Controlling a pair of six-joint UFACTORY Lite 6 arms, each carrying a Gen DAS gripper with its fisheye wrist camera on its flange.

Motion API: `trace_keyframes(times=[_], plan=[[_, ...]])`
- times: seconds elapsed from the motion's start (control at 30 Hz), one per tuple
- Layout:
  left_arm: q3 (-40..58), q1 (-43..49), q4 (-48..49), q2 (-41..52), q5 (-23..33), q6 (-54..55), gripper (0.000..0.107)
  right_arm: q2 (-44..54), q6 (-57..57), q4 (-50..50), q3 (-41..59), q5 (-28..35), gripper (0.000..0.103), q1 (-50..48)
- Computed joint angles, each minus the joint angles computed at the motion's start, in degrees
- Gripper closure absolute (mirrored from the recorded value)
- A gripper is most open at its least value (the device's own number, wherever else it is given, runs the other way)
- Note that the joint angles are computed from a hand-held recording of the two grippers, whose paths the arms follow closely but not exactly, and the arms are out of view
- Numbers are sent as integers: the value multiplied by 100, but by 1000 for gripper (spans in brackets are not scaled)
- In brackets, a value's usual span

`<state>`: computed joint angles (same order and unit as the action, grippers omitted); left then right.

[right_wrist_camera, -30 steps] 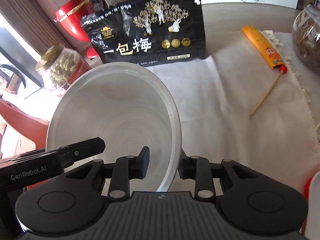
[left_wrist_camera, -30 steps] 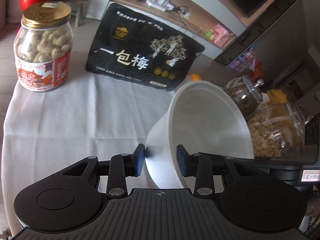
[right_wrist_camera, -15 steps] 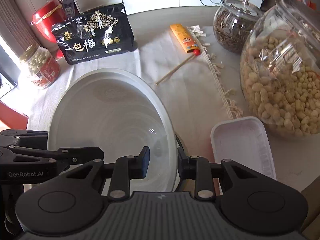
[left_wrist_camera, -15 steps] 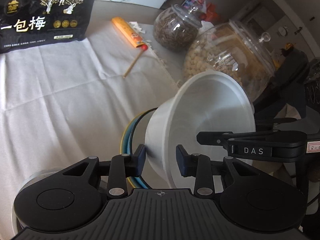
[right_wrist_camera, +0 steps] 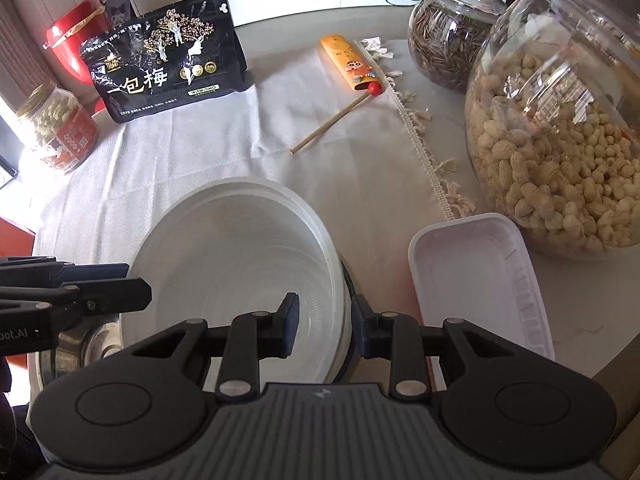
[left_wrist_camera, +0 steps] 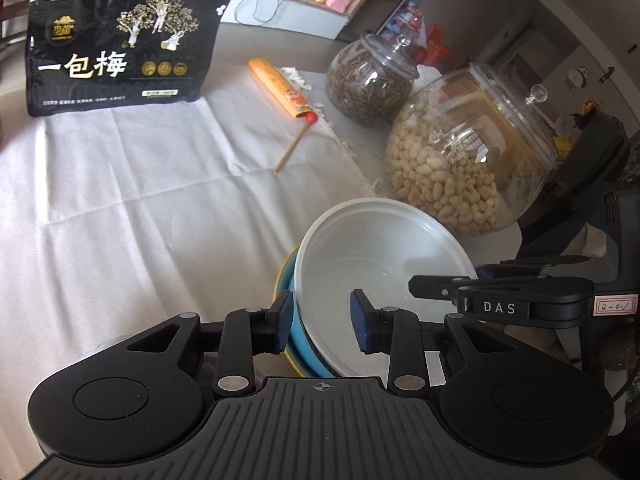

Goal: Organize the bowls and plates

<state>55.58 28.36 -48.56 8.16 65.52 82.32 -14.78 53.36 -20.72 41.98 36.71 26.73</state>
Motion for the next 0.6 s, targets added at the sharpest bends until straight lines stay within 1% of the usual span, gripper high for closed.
trace_keyframes(times=[0.07,0.13,0.2,0.27,0.33,0.4,0.47,0.53,0.6], plan=[[-150,154,-60,-202,30,150,73,-306,348,-353,-252,-45,75,170],[-327,357,-103,-432,94,353,73,-705,1158,-1110,-599,53,75,562],[-539,489,-140,-735,68,469,73,-1250,2076,-1941,-1009,314,75,1145],[-641,438,-91,-1040,-40,196,73,-1791,2968,-2621,-1331,715,75,1790],[-555,293,62,-1290,56,-71,73,-2252,3576,-3049,-1516,1062,75,2340],[-482,140,268,-1607,-16,-281,73,-2594,4049,-3376,-1584,1208,73,2702],[-645,179,436,-2092,-246,-127,73,-2859,4421,-3599,-1641,1049,69,2932],[-993,614,462,-2466,-423,445,73,-3024,4908,-3808,-1765,911,67,3293],[-1284,1261,366,-2487,-543,1090,73,-3115,5347,-3915,-1931,775,65,3653]])
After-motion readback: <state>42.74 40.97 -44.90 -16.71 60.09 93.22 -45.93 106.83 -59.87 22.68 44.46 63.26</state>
